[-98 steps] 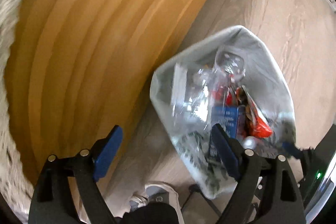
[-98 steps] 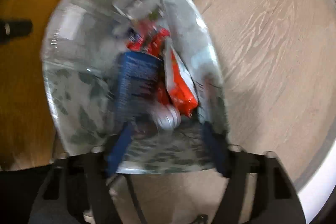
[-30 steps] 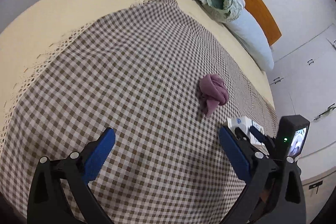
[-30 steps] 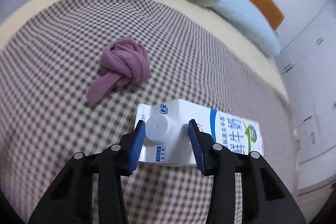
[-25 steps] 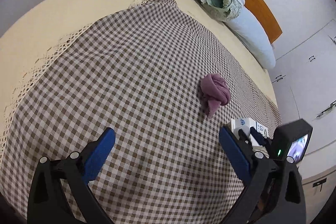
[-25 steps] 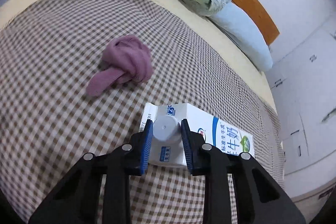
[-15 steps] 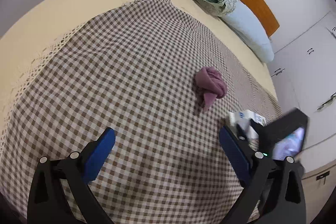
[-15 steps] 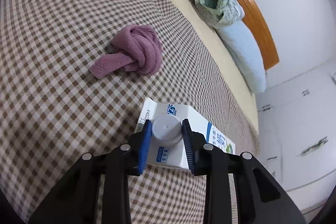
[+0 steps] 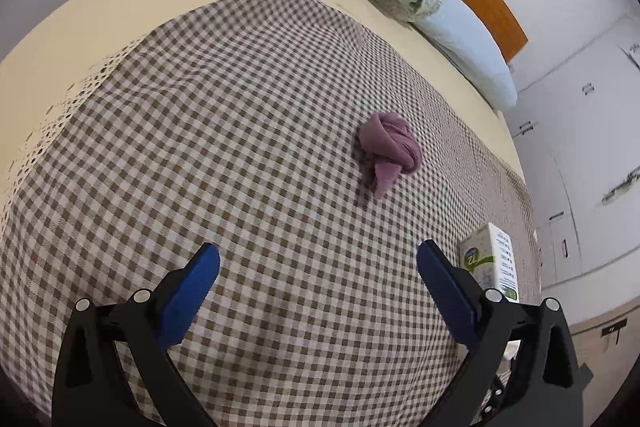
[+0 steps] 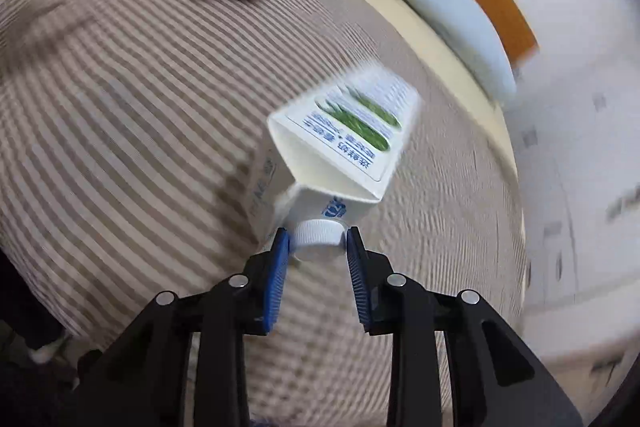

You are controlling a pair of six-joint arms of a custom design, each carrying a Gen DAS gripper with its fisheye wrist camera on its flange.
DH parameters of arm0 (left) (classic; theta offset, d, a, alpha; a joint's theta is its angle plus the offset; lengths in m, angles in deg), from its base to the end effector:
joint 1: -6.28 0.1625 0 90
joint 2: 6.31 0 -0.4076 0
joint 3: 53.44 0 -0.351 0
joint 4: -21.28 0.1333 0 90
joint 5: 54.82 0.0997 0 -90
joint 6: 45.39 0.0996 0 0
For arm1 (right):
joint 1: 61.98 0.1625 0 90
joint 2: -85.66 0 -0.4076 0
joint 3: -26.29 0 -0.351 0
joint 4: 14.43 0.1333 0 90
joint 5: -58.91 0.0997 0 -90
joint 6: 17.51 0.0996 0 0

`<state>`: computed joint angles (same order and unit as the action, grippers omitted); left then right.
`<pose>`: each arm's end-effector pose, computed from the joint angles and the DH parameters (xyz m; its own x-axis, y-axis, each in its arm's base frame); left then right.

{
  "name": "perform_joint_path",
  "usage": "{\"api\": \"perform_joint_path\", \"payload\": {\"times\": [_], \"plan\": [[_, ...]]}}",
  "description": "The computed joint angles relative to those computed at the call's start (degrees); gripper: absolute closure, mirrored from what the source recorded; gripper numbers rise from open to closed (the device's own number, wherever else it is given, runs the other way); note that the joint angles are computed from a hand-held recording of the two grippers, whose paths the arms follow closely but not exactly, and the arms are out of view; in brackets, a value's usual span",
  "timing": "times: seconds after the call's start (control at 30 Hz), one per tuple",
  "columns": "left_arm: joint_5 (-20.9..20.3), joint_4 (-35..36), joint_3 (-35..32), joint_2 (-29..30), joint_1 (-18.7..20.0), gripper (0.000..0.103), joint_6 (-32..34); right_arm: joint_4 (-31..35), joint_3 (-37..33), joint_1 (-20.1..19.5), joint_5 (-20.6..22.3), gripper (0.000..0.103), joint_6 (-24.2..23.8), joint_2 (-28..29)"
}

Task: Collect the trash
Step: 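Grasp the white milk carton by its cap with the right tool and lift it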

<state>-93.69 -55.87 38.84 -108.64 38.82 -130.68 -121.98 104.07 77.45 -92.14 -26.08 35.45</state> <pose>-0.1859 -0.3688 0.5547 -0.8643 -0.4903 -0.1125 -0.2353 0.5918 -0.7710 0.5327 -0.3954 0.2484 -0.0855 -0.5569 0.8261 -0.7694 0.5638 0.3005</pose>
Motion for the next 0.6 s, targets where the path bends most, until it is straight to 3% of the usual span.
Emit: {"api": "perform_joint_path", "payload": {"times": [0.07,0.13,0.2,0.37,0.4,0.53,0.6], "plan": [[-0.4,0.7,-0.31,0.9,0.04,0.007,0.44,3.88,-0.52,-1.4,1.98,0.048,7.78,-2.04],[-0.78,1.32,-0.59,1.54,0.17,0.007,0.57,-1.84,0.73,-2.14,7.19,0.033,8.9,-4.63],[-1.05,1.56,-0.77,2.12,0.31,0.007,0.64,-8.74,1.51,-2.71,12.31,0.028,9.35,-5.95],[-1.24,2.25,-1.22,3.0,0.31,0.007,1.0,-16.04,-1.01,-3.9,20.13,0.024,15.85,-3.82],[-1.31,2.53,-1.33,3.14,0.29,0.007,1.1,-17.95,-1.39,-3.79,20.24,0.024,16.57,-2.68],[-1.72,4.17,-1.85,3.5,0.52,0.007,1.09,-18.82,-3.13,-3.04,12.48,0.024,21.51,2.39],[-1.58,4.51,-1.88,3.36,0.55,0.007,1.09,-18.78,-3.28,-3.59,12.03,0.024,22.98,3.63]]}}
